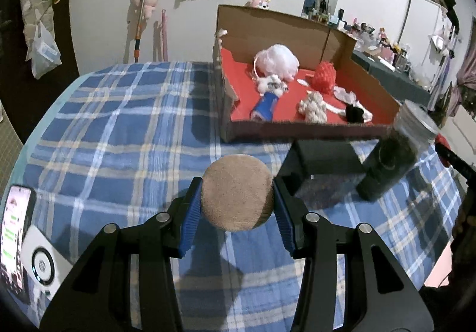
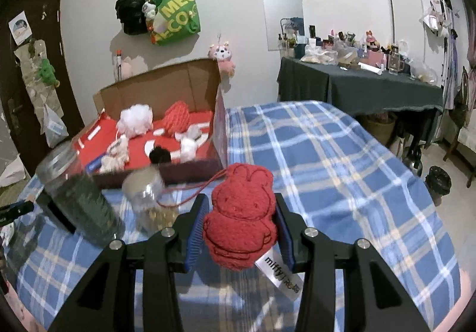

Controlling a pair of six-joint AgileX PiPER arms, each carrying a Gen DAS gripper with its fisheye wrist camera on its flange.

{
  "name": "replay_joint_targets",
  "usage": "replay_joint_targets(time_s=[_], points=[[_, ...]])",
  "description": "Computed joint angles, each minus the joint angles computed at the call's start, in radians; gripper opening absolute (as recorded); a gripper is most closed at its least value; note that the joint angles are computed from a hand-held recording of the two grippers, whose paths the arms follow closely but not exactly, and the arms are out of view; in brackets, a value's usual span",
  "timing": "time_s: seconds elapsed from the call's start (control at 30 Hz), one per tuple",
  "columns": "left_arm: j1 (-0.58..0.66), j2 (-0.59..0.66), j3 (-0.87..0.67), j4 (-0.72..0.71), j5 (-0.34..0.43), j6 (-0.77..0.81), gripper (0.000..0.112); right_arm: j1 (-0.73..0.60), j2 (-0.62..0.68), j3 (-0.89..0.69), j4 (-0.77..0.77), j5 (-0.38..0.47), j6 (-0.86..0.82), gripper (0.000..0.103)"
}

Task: Organize soft objects
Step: 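Lift the coaster and red bunny with both tools and carry them over the box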

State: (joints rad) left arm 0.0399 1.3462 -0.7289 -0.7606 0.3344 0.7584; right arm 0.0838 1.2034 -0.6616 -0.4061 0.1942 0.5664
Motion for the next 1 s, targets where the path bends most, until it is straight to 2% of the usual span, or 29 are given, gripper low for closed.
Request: replay_joint_targets(time_s=[0.13, 0.3, 0.47, 0.6, 0.7, 0.83, 0.93, 1.0], points=[[0.006, 0.021, -0.054, -0.031, 0.041, 0.032, 0.044, -0.012, 0.038, -0.070, 0.102, -0.003, -0.103, 0.046], [-0.022, 0.050, -0.115, -0.019, 0.057, 0.021, 0.044, -0.011, 0.080, -0.141, 0.184, -0.012, -0.187, 0.046], [-0.084, 0.102, -0.204, 0.044, 0.073, -0.032, 0.044, -0.012, 0.133, -0.219, 0.411, -0.010, -0.427, 0.046], [-0.130, 0.190, -0.339, 0.089, 0.140, -0.055, 0.044, 0.004, 0.203, -0.313, 0.543, 0.017, -0.604, 0.046], [-0.169, 0.271, -0.466, 0.164, 0.187, -0.109, 0.044, 0.015, 0.290, -0.426, 0.667, 0.083, -0.772, 0.046], [-0.210, 0.416, -0.691, 0.269, 0.300, -0.194, 0.044, 0.034, 0.436, -0.621, 0.694, 0.205, -0.863, 0.046], [-0.228, 0.566, -0.923, 0.326, 0.440, -0.255, 0.044, 0.047, 0.559, -0.792, 0.684, 0.320, -0.901, 0.046], [-0.235, 0.660, -1.066, 0.353, 0.519, -0.291, 0.044, 0.048, 0.656, -0.936, 0.703, 0.431, -0.930, 0.046]])
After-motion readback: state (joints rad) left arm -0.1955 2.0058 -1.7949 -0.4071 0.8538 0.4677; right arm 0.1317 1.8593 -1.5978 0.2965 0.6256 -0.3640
